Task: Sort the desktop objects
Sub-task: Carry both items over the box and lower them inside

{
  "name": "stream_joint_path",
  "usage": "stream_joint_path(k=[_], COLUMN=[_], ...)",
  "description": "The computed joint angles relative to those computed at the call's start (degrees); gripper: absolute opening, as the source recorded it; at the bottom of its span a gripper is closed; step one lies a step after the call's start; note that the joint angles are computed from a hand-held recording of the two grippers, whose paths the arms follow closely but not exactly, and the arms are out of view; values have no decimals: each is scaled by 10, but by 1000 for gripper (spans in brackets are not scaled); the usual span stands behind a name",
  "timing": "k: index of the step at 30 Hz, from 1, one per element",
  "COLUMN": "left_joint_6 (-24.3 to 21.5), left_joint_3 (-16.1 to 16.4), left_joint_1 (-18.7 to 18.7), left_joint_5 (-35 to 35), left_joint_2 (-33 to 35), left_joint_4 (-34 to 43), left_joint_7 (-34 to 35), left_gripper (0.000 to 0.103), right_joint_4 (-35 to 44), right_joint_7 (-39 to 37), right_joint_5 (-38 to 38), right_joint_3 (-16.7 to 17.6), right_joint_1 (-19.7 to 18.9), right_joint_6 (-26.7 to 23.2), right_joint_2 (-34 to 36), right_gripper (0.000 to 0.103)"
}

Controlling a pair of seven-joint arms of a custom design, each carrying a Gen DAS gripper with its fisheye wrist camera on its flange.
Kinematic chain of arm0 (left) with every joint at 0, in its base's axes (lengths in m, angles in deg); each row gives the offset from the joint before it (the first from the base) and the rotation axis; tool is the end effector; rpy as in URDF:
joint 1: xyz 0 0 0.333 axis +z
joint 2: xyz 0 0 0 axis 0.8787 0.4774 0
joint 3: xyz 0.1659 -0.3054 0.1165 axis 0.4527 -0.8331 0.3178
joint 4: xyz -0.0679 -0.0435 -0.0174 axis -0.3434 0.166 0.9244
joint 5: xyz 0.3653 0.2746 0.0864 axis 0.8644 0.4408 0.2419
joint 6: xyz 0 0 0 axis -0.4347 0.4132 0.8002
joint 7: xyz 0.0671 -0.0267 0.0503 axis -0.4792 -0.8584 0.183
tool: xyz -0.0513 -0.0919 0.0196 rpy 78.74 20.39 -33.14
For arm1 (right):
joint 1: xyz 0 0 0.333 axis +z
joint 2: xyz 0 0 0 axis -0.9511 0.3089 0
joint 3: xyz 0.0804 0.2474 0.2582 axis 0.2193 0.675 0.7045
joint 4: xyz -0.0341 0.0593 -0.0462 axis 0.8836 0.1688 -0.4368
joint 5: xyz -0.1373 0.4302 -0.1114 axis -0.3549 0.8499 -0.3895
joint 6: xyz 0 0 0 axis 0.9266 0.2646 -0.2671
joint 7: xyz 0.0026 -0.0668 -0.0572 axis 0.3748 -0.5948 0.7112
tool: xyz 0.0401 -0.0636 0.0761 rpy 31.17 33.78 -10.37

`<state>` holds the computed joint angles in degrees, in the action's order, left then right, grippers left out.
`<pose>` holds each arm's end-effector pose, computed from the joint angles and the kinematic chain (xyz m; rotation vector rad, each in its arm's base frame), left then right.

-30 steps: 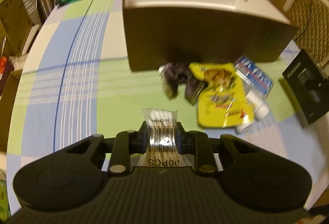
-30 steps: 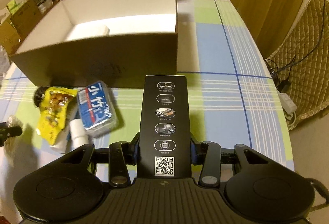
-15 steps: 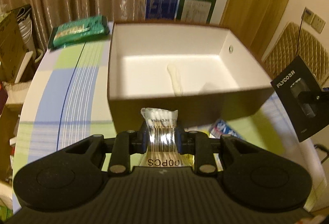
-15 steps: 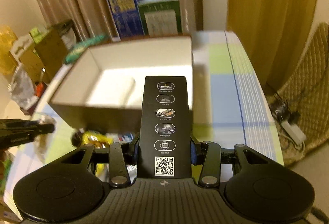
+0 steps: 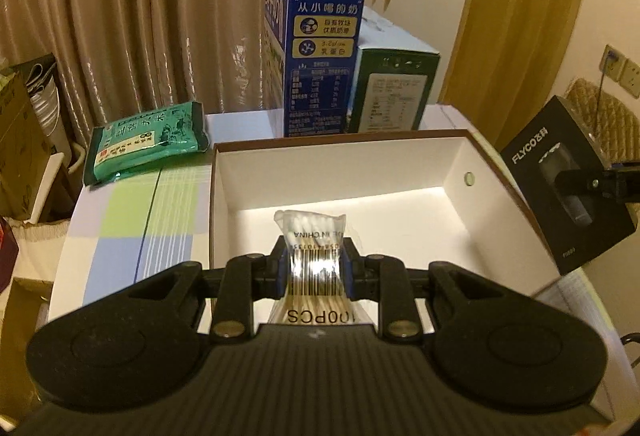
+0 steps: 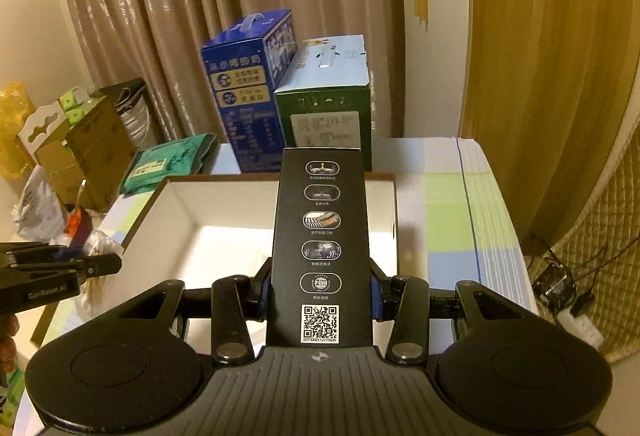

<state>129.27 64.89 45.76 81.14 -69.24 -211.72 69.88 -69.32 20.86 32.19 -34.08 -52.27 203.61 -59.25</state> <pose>0.5118 -0.3424 0.4146 -1.5974 1.9702 -0.9104 0.4875 0.1803 0.4486 -1.8443 1.4855 -0.4948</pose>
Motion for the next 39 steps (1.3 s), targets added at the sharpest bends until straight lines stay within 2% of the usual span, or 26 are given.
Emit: stream_joint_path(k=[6,11,14,24,27,39], left_joint_6=[-34,-50,-65,-93,-95,-97], left_joint_3=[5,10,15,23,28,33], left_joint_1=[-9,-15,-22,-32,-39,-45], left_joint_5=[-90,-185,-220,-297,-298,-309], left_joint_2=[64,112,135,174,177,177], left_joint_4=[48,74,89,118,121,123], left_joint_7=[104,195,233,319,328,339], left_gripper=[21,21,21,23,27,30], right_joint_4=[53,87,103,129,131,136], right_joint_7=[40,142,203,262,274,319], right_joint_5=[-45,-162,-238,-311,-328,-389], right_joint_3=[26,38,22,-27,-34,-48], right_joint_1=[-44,-76,-68,-29,-24,-16], right_joint_6=[-21,-49,-66,-95,-99,-108], right_joint_2=[68,119,143,182,185,192], right_gripper=[41,41,41,41,41,41])
